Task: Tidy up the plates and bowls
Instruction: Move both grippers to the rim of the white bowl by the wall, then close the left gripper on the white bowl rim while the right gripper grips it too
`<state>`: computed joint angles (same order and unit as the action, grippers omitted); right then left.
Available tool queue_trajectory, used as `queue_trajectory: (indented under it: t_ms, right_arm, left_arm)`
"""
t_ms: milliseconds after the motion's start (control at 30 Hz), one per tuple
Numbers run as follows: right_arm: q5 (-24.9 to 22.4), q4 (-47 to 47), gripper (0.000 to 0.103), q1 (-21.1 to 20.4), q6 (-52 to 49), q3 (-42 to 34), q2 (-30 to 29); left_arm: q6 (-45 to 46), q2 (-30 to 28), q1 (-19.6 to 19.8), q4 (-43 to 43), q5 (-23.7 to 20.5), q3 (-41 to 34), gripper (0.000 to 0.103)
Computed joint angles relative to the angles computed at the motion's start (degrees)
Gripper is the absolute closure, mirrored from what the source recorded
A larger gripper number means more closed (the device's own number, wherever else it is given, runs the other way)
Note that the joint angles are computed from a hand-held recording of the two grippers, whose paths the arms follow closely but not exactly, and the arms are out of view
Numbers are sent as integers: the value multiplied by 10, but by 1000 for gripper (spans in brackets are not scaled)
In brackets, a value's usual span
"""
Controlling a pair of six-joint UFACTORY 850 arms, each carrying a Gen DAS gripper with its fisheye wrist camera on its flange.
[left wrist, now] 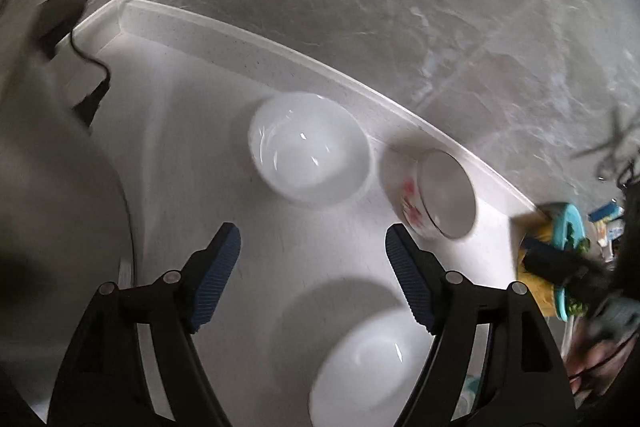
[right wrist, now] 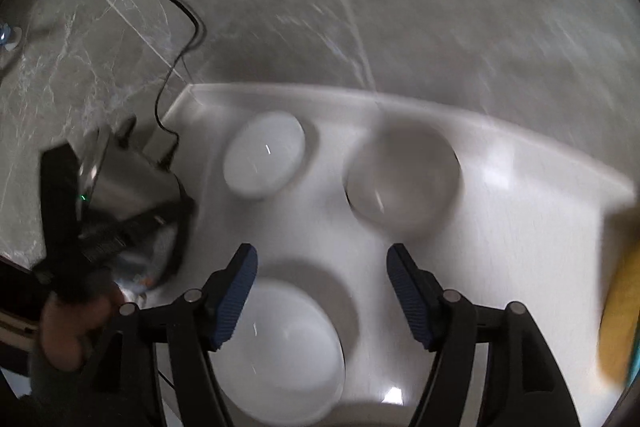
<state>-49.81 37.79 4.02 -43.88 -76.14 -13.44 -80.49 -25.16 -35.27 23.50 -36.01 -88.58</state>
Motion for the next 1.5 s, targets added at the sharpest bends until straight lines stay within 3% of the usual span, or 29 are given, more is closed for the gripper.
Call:
queue_trajectory:
  t_ms: [100,200,633,667,833,1200,1300,1500]
  right_arm:
    - [-14,-48,35,36,51,-88,-62]
    - [-25,-87,52,70,93,-147,-116]
    - [-34,-182,52,124,195,-249,-250]
    - [-33,-185,52,125,198,-251,-254]
    - [-31,-209,57,133,215,-265,-277]
    - [-17,-260,75,153,224,-285,-291]
    - [-12,-264,86,154,214,-277,-284]
    - [-14,-267,87,154,210,-277,-285]
  left_arm:
    - [53,-37,29,-29,-22,-44,29]
    - [70,-55,48,-50,-24,-52,29]
    - [127,-97,87,-115,9,-46,32]
    - [132,-101,89,-116,9,-48,35]
    - [160,-116,92,-139,14,-58,75]
    - [198,-141,94,-154,7,-89,92]
    - [202,-146,93,-154,2,-97,93]
    - [189,-158,84,-140,-10,-118,93]
